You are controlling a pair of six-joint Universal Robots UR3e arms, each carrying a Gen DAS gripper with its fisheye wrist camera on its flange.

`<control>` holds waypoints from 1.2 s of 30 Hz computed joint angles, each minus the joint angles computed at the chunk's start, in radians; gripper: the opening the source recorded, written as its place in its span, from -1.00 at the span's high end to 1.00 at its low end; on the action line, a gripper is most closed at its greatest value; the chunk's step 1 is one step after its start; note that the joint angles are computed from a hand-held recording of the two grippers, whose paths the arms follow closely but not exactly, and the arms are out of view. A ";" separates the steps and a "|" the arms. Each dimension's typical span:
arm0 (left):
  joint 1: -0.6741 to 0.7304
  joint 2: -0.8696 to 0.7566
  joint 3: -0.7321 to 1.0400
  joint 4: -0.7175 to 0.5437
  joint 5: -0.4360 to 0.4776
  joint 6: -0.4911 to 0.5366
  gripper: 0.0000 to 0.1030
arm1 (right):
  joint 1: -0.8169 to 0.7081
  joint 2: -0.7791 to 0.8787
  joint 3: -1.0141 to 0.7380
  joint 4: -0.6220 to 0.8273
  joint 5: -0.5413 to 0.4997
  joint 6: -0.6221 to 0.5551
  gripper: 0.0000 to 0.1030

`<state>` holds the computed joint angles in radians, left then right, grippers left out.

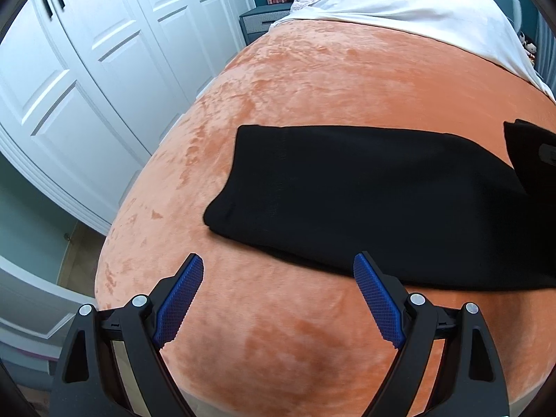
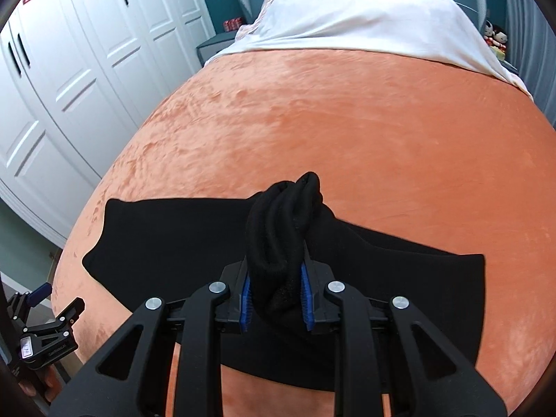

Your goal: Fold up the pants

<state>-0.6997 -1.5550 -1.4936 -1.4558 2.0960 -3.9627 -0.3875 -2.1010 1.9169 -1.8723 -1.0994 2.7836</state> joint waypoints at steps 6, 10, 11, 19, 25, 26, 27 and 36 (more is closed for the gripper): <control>0.062 0.081 -0.125 0.063 -0.030 0.047 -0.67 | 0.188 0.121 0.035 -0.186 -0.095 0.162 0.60; 0.096 0.124 -0.185 0.091 -0.045 0.073 -0.67 | 0.254 0.180 0.059 -0.255 -0.132 0.213 0.60; 0.103 0.132 -0.196 0.098 -0.049 0.077 -0.67 | 0.274 0.197 0.062 -0.275 -0.145 0.228 0.60; 0.176 0.197 -0.287 0.152 -0.087 0.128 -0.67 | 0.393 0.328 0.087 -0.405 -0.232 0.311 0.59; 0.214 0.244 -0.337 0.167 -0.114 0.141 -0.67 | 0.456 0.425 0.114 -0.466 -0.270 0.316 0.31; 0.218 0.253 -0.340 0.161 -0.117 0.145 -0.67 | 0.461 0.415 0.141 -0.497 -0.256 0.305 0.09; 0.220 0.260 -0.344 0.158 -0.115 0.148 -0.67 | 0.467 0.398 0.140 -0.480 -0.250 0.302 -0.16; 0.279 0.317 -0.408 0.155 -0.151 0.146 -0.68 | 0.283 0.205 0.154 -0.408 -0.134 0.319 0.34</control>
